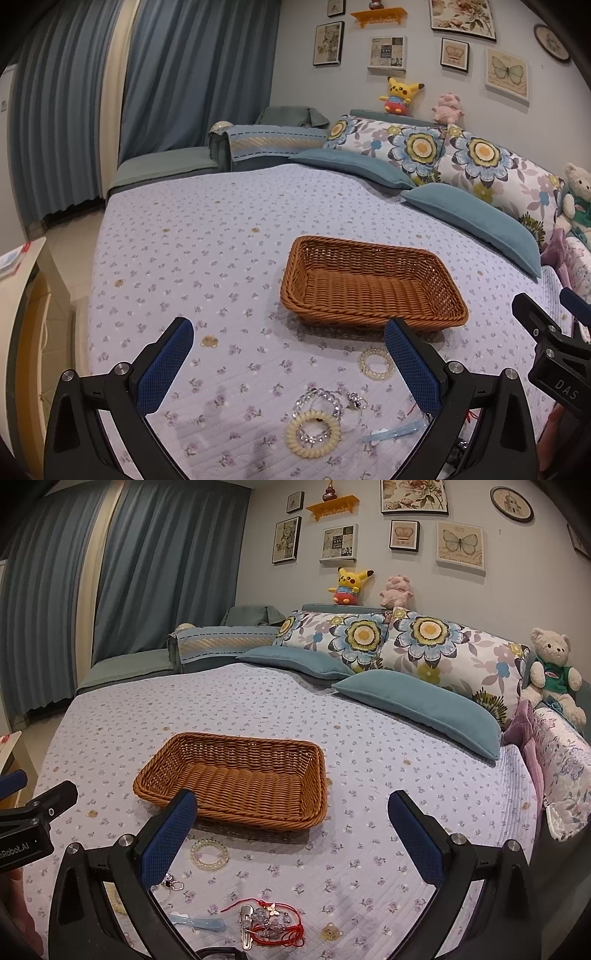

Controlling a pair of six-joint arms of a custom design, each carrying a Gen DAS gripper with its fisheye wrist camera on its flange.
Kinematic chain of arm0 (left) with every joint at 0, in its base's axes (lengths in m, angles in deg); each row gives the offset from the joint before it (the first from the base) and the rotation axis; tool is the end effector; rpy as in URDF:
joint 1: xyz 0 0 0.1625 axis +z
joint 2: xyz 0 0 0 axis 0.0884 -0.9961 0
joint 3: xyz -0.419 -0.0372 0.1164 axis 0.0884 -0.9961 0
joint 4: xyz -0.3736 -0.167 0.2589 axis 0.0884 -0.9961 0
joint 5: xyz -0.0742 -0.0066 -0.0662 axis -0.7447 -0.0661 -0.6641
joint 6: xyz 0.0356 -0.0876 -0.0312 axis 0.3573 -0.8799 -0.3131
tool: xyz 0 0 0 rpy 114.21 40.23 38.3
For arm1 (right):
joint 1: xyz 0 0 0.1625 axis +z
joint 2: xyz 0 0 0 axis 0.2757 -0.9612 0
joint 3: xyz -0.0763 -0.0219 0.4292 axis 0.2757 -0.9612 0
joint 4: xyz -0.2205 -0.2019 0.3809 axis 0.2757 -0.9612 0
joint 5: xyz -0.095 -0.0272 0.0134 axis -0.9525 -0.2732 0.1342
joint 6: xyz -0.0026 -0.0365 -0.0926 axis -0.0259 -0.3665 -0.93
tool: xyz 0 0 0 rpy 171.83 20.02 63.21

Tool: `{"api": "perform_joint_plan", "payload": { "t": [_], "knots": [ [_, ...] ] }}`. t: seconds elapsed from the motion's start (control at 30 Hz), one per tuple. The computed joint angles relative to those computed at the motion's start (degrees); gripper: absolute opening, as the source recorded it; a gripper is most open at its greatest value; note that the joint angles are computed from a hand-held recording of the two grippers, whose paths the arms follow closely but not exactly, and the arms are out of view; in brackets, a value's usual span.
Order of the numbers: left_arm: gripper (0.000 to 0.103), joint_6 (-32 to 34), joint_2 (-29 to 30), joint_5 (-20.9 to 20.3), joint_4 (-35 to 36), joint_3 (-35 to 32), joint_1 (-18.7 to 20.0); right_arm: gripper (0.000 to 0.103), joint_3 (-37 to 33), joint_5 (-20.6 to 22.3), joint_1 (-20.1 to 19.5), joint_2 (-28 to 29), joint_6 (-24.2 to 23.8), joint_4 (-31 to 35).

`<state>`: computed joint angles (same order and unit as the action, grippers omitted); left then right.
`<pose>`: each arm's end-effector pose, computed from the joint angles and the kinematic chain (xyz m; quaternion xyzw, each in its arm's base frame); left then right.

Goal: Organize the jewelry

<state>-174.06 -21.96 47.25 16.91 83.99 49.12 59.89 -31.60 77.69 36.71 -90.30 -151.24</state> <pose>-0.2495 -0.7310 0.1023 0.0186 0.7726 -0.5137 0.3726 0.1649 -0.7916 0.1926 0.3219 -0.7898 0.4460 0.2713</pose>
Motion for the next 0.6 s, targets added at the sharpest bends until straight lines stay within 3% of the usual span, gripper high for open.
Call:
{"api": "perform_joint_plan", "payload": {
  "t": [0.6],
  "knots": [
    [0.103,-0.7,-0.1,0.3,0.3,0.1,0.2,0.103,0.2,-0.1,0.0,-0.1,-0.2,0.3]
  ]
}}
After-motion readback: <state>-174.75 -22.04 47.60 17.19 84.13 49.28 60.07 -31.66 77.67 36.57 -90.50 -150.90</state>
